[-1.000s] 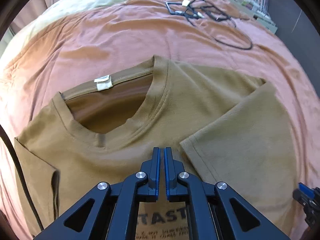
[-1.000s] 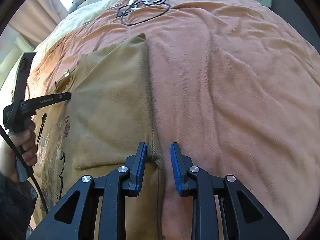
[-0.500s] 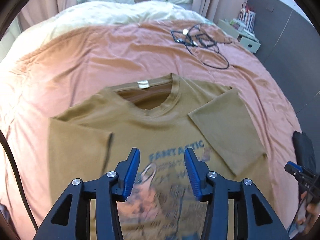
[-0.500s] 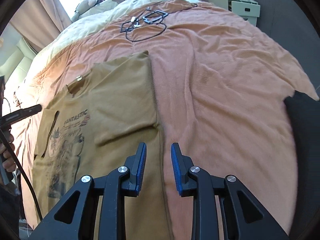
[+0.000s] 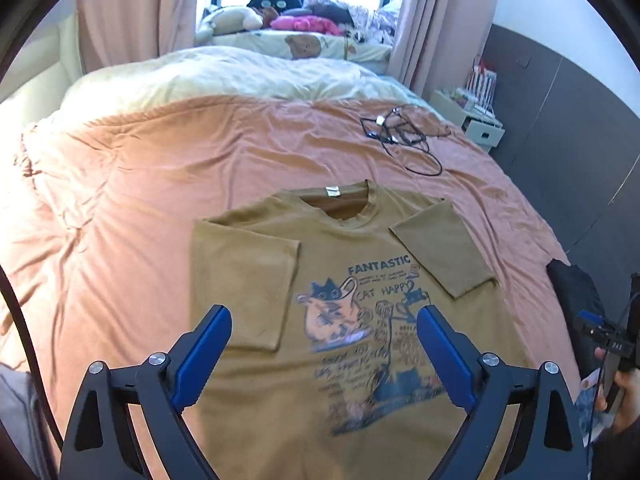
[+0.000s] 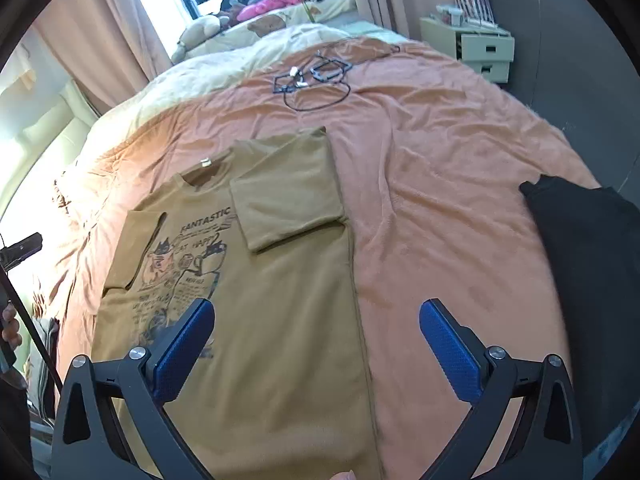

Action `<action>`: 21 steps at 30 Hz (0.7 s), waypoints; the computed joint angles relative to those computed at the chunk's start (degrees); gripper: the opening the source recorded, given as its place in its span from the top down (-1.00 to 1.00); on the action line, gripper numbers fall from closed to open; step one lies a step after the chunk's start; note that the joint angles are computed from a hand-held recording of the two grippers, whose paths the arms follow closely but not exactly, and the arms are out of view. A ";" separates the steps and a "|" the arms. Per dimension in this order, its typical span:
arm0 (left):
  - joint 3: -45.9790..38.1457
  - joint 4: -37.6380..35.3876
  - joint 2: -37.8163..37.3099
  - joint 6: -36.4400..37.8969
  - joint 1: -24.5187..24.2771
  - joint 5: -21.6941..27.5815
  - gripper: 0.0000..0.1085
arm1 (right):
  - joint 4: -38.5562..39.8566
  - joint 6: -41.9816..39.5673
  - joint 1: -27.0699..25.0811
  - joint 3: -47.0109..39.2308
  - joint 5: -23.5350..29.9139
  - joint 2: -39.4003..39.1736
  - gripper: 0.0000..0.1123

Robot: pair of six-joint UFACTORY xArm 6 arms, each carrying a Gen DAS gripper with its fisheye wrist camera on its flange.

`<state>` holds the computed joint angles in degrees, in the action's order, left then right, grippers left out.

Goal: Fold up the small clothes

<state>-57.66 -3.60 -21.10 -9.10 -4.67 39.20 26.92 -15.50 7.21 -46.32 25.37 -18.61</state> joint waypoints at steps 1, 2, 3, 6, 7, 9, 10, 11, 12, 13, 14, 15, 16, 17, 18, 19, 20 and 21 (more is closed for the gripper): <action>1.63 -1.11 -2.42 0.97 0.66 0.51 -0.75 | -0.60 0.46 -0.05 1.51 0.05 -2.08 -0.83; 2.98 -1.98 -4.38 1.79 1.22 0.78 -0.75 | -1.76 1.33 -0.08 2.68 -0.25 -3.59 -0.83; 4.70 -2.57 -6.83 2.48 1.91 1.11 -0.74 | -3.14 2.50 0.15 4.04 -0.71 -5.18 -0.83; 10.56 -2.30 -14.90 3.91 3.79 1.86 -0.75 | -1.62 0.99 0.49 7.62 -0.98 -10.07 -0.83; 11.83 -2.38 -16.85 4.65 4.48 2.55 -0.75 | -0.38 -0.36 0.47 8.93 -1.19 -11.70 -0.83; 15.00 -3.57 -21.70 6.52 6.13 4.54 -0.75 | 2.95 -4.49 0.31 11.45 -0.82 -14.94 -0.83; 16.50 -4.25 -23.96 7.31 6.97 5.36 -0.75 | 3.74 -6.01 0.17 12.99 -0.89 -16.76 -0.83; 18.07 -4.51 -26.32 7.62 7.88 6.08 -0.75 | 3.03 -5.91 0.08 14.30 -1.33 -18.22 -0.83; 19.82 -4.67 -29.09 7.69 8.96 6.91 -0.75 | 1.13 -5.02 0.28 16.45 -2.48 -20.61 -0.83; 21.40 -5.31 -31.70 8.13 10.15 7.97 -0.75 | 1.50 -6.07 -0.13 17.59 -2.41 -22.14 -0.83; 22.45 -5.97 -33.72 8.64 11.19 9.06 -0.75 | 1.66 -6.69 -0.19 19.12 -2.38 -24.20 -0.83; 23.70 -6.58 -36.25 9.15 12.40 10.50 -0.75 | 1.86 -7.14 -0.28 20.44 -2.05 -26.08 -0.83; 24.73 -6.93 -38.46 9.55 13.34 11.76 -0.75 | 1.69 -7.19 -0.40 21.78 -1.65 -27.99 -0.83; 26.24 -7.28 -41.64 10.04 14.51 13.45 -0.75 | 1.11 -6.94 -0.77 23.44 -0.91 -30.64 -0.83; 27.06 -7.45 -43.68 10.33 15.20 14.72 -0.75 | 0.84 -6.77 -0.89 24.30 -0.51 -32.06 -0.83; 28.09 -7.62 -46.17 10.66 16.00 16.33 -0.75 | 0.73 -6.52 -1.26 25.53 0.44 -34.27 -0.83; 28.96 -7.61 -48.42 10.74 16.64 18.04 -0.75 | 0.98 -6.60 -1.78 26.23 1.34 -35.77 -0.83; 29.84 -8.05 -51.01 11.25 17.89 20.29 -0.75 | 0.99 -6.45 -2.42 27.08 2.32 -37.50 -0.83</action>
